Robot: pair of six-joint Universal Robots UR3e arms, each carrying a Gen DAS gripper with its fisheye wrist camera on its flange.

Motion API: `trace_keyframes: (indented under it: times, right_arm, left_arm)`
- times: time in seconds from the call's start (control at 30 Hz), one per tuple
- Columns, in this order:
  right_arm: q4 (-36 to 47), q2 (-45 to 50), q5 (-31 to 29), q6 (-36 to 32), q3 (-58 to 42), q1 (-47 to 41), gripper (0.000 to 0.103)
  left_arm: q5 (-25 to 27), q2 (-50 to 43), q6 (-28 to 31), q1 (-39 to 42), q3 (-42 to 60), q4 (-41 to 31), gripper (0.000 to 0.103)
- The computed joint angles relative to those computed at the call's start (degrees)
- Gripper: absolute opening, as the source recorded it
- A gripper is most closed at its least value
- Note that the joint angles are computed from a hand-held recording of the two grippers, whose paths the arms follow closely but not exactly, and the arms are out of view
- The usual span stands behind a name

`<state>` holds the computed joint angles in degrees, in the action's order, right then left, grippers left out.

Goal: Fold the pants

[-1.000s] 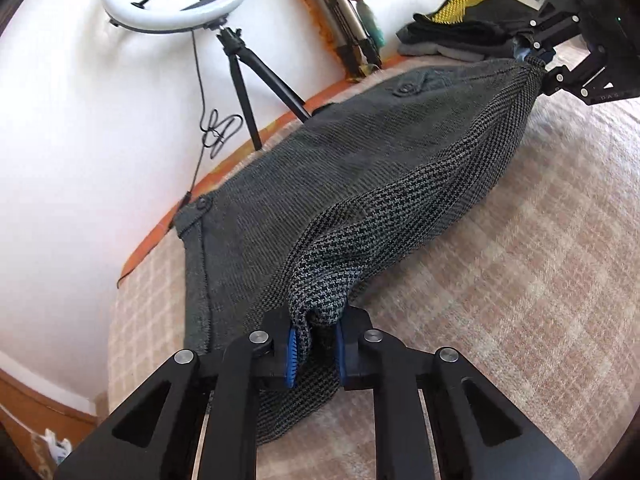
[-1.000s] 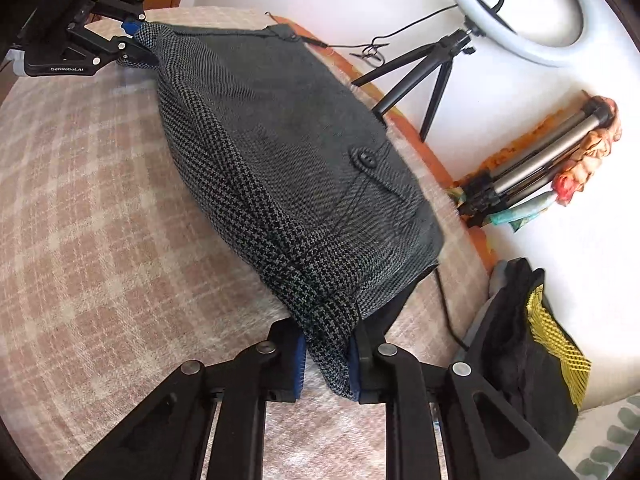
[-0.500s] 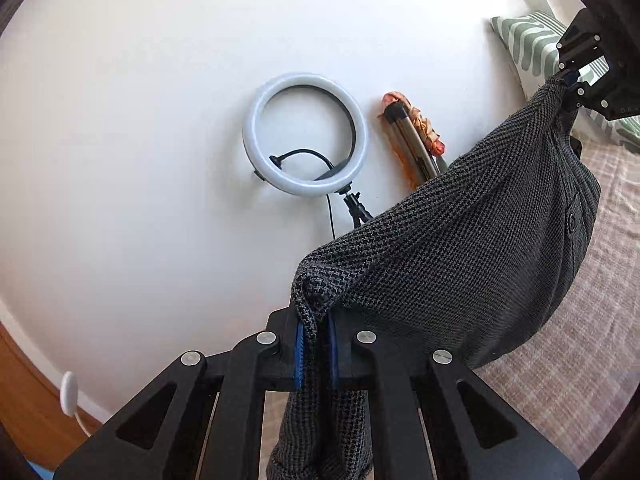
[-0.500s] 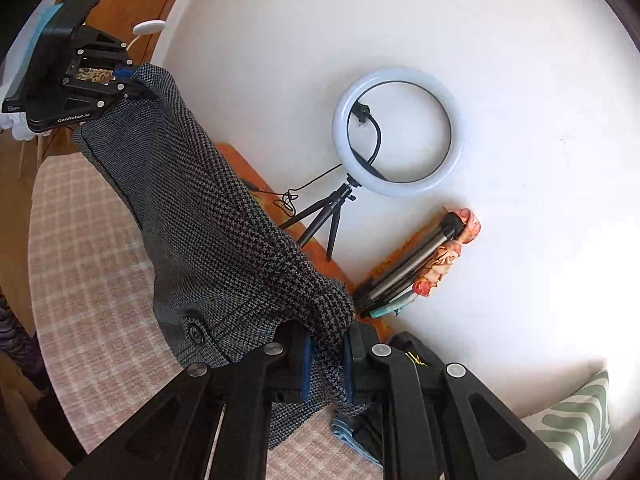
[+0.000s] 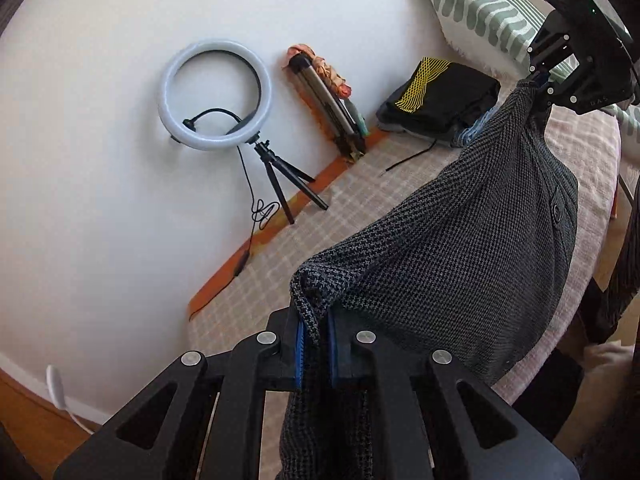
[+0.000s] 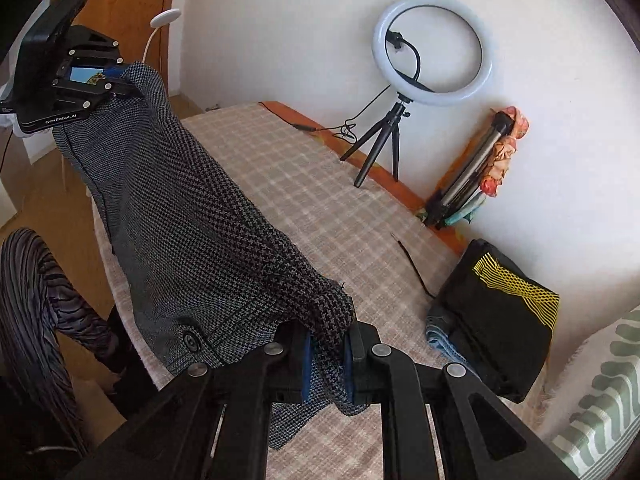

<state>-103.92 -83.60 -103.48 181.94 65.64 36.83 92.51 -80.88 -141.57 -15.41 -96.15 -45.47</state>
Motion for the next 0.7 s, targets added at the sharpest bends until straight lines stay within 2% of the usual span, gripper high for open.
trace_keyframes:
  times: [0.17, 0.3, 0.37, 0.43, 0.47, 0.57, 0.6, 0.63, 0.7]
  right_arm:
    - [-7.6, 2.6, 7.3, -4.5, 8.0, -11.5, 0.010]
    - [-10.8, 10.7, 9.8, -7.3, 7.3, -17.6, 0.010]
    - [-10.8, 15.2, 10.6, -8.6, 5.5, -19.5, 0.010]
    - [-11.3, 19.4, 11.4, -8.7, 3.8, -20.9, 0.010]
    - [-11.1, 21.2, 11.7, -8.7, 2.8, -21.4, 0.010]
    - [-12.2, 24.5, 9.1, -7.9, 1.8, -21.0, 0.019]
    - [-12.2, 24.9, 8.3, -7.5, 1.6, -20.9, 0.026]
    - [-12.4, 24.5, 7.4, -6.9, 2.1, -20.8, 0.036]
    - [-14.6, 21.9, 6.0, -6.2, 5.1, -20.9, 0.037]
  left_arm:
    - [0.6, -22.7, -0.7, -0.6, 14.0, 4.0, 0.008]
    - [3.3, -40.4, 0.0, -1.3, 29.8, 1.0, 0.009]
    - [3.9, -47.3, 0.0, -1.0, 36.2, 0.0, 0.015]
    - [7.0, -53.4, 0.0, -0.9, 41.7, 1.3, 0.031]
    - [7.4, -56.0, -0.9, -0.3, 44.8, 0.7, 0.031]
    - [8.0, -59.9, -6.2, 3.0, 51.9, -2.0, 0.031]
    - [6.8, -58.8, -7.9, 4.6, 51.1, -2.0, 0.031]
    - [4.5, -56.6, -10.0, 6.4, 48.7, -2.0, 0.031]
    - [-0.3, -49.5, -12.1, 9.8, 39.3, -0.3, 0.031]
